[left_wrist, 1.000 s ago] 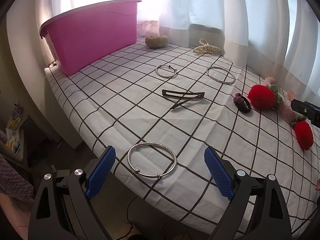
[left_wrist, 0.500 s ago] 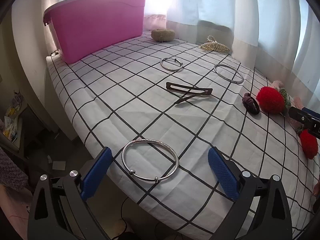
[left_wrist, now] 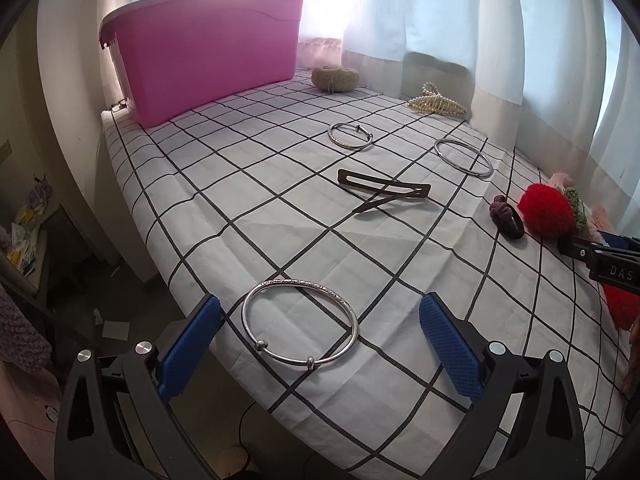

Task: Organize jewelry
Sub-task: 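Close the left tool on the silver bangle while the right tool grips the pink headband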

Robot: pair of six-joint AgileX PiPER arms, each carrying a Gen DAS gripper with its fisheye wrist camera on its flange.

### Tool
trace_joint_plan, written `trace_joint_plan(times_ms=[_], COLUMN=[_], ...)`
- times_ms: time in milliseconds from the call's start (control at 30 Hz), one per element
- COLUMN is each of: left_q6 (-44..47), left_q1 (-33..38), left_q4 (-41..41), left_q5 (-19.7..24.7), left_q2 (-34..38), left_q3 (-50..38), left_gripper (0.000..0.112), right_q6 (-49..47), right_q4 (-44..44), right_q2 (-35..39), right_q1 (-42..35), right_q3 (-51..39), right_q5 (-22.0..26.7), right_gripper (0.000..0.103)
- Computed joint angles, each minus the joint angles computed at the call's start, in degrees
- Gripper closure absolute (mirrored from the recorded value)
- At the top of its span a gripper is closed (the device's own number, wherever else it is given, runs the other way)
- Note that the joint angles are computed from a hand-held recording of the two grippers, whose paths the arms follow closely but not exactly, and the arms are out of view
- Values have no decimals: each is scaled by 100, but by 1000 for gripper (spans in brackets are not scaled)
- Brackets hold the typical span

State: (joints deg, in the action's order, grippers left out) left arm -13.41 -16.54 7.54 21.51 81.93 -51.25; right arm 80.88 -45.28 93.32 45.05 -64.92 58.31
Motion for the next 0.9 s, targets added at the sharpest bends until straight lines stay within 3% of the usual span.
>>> trace_joint_plan(times_ms=[167,333,467,500,533,600,700,833,900], left_q6=[-87,-67,-145,-214,-349,-584,-411,-28,246], left_q1=[9,135,132,112,39,-107,-44,38,82], left_q4=[-38,-132,-14,83,326,729,529,148,-89], left_q5=[42,165,151,125,47,94,11,7,16], left_q2=[3,-86,-124,-146,-195,-202,-201,-176,-154], left_q3=[-10,-19,15,38,90,76,107,60,24], left_gripper=[17,32,36,41,60,61,61,62,62], right_q6=[1,-61,-97,-112,-119,-114,-117,-132,-143], right_q4=[50,32,-48,-65,-78,-80,-72,-148,-150], right_q2=[-44,-60,-13,0,14,17,-16,38,50], right_q1=[-61,-69,-6,16,33,40,34,163,193], right_q3=[54,75,38,25,9,1,22,-48,-72], right_q5=[-118,-155,-125,-100,-77,-62,-97,6,27], right_gripper=[29,29,37,38,40,40,44,68,75])
